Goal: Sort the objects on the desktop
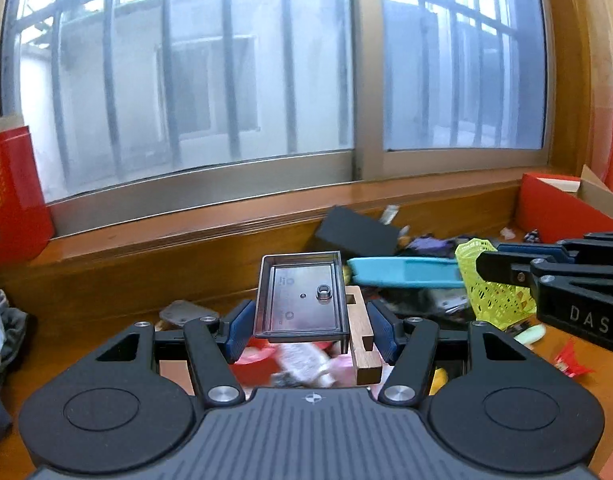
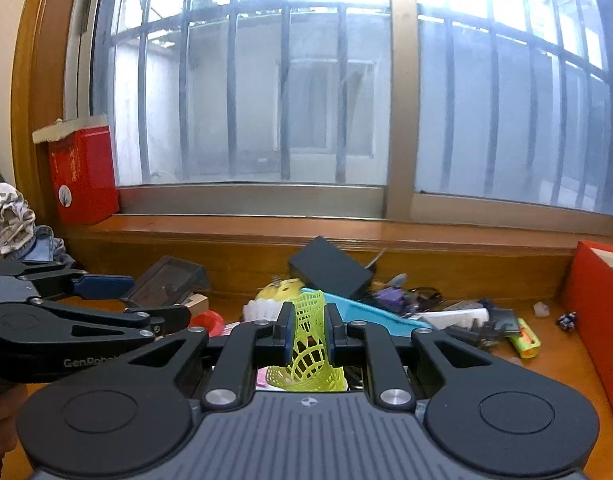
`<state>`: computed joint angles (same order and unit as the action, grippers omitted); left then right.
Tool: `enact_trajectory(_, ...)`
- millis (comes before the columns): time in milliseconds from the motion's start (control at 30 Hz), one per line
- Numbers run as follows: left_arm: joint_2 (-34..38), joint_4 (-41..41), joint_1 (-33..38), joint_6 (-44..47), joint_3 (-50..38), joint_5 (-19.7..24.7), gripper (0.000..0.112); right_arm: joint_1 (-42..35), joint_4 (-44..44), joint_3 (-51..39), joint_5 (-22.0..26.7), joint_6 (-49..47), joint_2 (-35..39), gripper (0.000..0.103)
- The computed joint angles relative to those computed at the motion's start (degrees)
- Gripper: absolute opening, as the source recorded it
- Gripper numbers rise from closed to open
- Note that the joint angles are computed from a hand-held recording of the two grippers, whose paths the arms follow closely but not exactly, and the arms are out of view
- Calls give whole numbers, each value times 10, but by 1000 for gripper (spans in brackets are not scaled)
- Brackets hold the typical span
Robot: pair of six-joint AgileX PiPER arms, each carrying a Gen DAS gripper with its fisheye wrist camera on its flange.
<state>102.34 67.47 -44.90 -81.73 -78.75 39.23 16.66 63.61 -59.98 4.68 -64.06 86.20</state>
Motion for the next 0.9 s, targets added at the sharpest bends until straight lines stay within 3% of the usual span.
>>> enact_trajectory(133, 70, -57, -34, 40, -93, 32, 60, -89, 113, 9, 85, -144, -8, 16)
enact_trajectory(300, 168, -109, -69, 67, -218, 121, 61, -199, 104, 3, 193, -191, 16, 16)
enact_trajectory(467, 225, -135, -87, 59, -291, 216, 61, -271, 84, -15, 265, -230, 62, 16)
enact_trajectory(600, 224, -153, -90, 54, -281, 263, 61, -293, 112, -12, 281, -287, 89, 16)
enact_trajectory(767, 204, -154, -78, 47, -241, 275, 63, -270, 167, -12, 244, -358, 106, 18)
enact_trajectory(900, 182, -159, -69, 40, -204, 260, 70, -243, 158, -40, 217, -345, 129, 35)
